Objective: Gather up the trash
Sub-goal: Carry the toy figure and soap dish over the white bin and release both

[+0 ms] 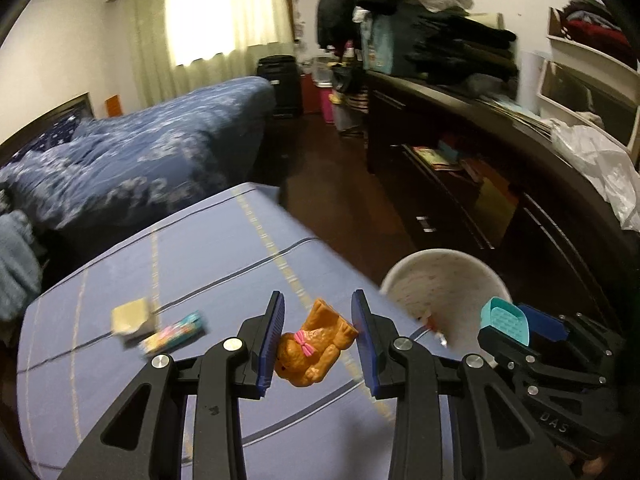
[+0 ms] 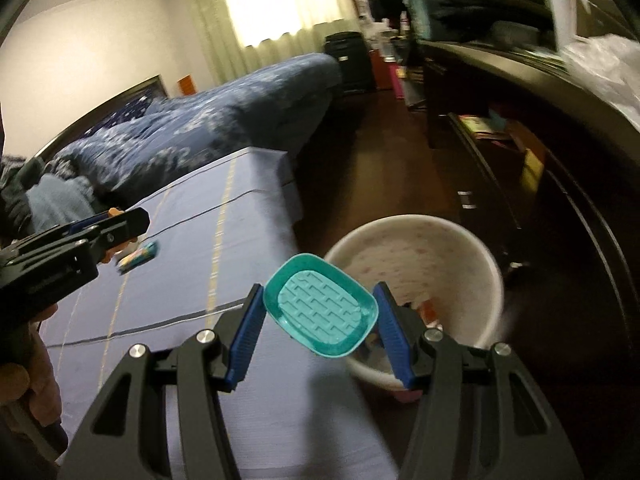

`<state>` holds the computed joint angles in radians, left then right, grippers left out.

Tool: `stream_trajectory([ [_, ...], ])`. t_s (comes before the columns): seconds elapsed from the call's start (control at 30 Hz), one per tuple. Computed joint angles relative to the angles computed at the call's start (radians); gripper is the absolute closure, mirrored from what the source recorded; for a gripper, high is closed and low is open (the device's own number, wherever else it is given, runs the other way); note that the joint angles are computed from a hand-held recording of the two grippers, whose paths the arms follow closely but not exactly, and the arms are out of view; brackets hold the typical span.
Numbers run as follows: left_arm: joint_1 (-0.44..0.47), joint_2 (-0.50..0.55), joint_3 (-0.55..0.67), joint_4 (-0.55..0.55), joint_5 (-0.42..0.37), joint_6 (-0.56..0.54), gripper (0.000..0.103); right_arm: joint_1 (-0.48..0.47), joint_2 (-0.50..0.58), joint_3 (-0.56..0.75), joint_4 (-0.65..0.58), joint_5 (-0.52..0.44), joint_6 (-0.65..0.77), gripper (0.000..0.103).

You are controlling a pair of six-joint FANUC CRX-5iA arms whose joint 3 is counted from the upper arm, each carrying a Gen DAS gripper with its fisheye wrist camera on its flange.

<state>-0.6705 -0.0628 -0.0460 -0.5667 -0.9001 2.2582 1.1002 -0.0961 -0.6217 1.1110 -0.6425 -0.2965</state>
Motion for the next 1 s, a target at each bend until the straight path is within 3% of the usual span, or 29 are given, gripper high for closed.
stream_trajectory([
  [0.27, -0.024, 0.137, 0.122, 0.034, 0.039, -0.085, 0.068, -0.068, -0.034, -0.057, 0.031, -0.017, -0.076, 0.047],
  [0.63, -0.009, 0.303, 0.266, 0.157, 0.068, -0.207, 0.068, -0.159, -0.001, -0.063, 0.017, 0.020, -0.060, 0.047],
  [1.0, 0.019, 0.369, 0.314, 0.218, 0.067, -0.232, 0.066, -0.181, 0.041, -0.048, 0.021, 0.035, -0.042, 0.047],
])
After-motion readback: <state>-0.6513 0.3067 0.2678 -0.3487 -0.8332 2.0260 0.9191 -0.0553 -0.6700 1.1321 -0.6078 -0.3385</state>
